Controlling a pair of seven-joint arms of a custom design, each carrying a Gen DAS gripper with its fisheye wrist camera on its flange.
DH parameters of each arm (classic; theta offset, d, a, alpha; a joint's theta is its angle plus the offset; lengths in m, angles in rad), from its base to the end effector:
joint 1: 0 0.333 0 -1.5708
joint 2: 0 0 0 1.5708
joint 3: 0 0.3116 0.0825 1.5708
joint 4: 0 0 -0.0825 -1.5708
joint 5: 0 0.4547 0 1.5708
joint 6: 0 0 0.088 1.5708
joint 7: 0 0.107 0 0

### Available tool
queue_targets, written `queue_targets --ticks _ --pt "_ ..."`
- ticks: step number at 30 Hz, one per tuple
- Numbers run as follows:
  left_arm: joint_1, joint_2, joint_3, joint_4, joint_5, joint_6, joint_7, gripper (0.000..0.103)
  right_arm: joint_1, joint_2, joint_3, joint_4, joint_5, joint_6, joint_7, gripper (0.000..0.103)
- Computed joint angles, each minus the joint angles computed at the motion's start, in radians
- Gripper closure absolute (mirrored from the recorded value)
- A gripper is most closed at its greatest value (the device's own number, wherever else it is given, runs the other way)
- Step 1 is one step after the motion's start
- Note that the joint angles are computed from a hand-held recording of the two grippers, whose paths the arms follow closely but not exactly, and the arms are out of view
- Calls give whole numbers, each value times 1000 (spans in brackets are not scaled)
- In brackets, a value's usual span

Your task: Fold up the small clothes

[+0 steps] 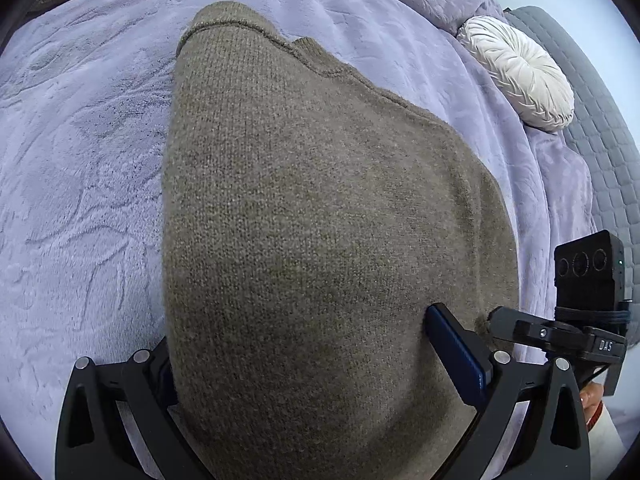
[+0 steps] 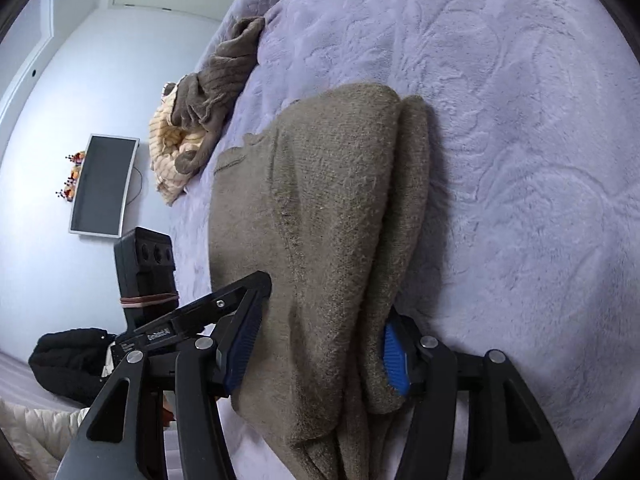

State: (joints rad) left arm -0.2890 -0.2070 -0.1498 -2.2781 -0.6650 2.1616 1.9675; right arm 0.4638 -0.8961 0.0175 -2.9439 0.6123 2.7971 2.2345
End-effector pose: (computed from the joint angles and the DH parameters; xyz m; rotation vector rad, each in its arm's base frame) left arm 0.4934 -0.2596 0.4160 1.4285 -2.3532 0.6147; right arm 0.3527 0.1526 0.4310 -1.0029 2.1105 0.2876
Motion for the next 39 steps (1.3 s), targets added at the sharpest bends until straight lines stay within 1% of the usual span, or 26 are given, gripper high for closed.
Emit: queue_targets --ticks 1,3,6,11,14,15,16,18,20,21,23,25,28,30,35,38,39 --pt "-1 4 -2 2 4 4 -1 1 7 -1 -14 -6 6 -7 -7 43" --pt "-1 9 -5 3 13 12 -1 1 52 24 -72 -14 44 21 -64 43" --pt "-4 20 -13 9 25 31 -7 1 75 49 -96 -14 90 46 -102 44" --pt "-7 28 -23 19 54 38 -31 1 44 75 -46 -3 94 46 -84 44" --pt "-12 22 -31 16 75 57 -49 1 29 68 -27 -8 94 42 -51 47" --pt "-15 14 -33 9 83 70 -54 1 17 66 -12 -6 83 33 -33 50" --pt "-20 0 -34 -2 87 87 -53 4 10 62 -2 -6 73 30 -22 59" --pt "-30 -19 -29 -13 90 101 -47 11 5 56 20 -8 67 47 17 66" --pt "-37 -40 -16 -23 79 101 -28 24 1 41 40 -14 57 60 63 69" --pt "-40 -50 -8 -25 74 94 -18 28 9 32 38 -19 58 73 76 70" --pt "-42 -65 6 -23 68 73 -1 42 36 12 31 -30 67 116 96 71" --pt "-41 -78 18 -12 65 38 14 49 45 -2 40 -28 58 136 121 71" --pt "-35 -111 32 -7 63 -15 28 50 63 -11 57 -18 49 171 164 71" --pt "-31 -143 46 -11 62 -53 42 50 59 -18 88 -9 35 175 212 71" --pt "-7 -242 105 -38 48 -170 86 50 49 -13 173 41 -18 165 338 71" --pt "19 -311 133 -63 72 -233 104 50 51 32 230 85 -42 194 426 71" --pt "31 -339 144 -74 89 -255 113 50 49 50 259 103 -51 205 464 71"
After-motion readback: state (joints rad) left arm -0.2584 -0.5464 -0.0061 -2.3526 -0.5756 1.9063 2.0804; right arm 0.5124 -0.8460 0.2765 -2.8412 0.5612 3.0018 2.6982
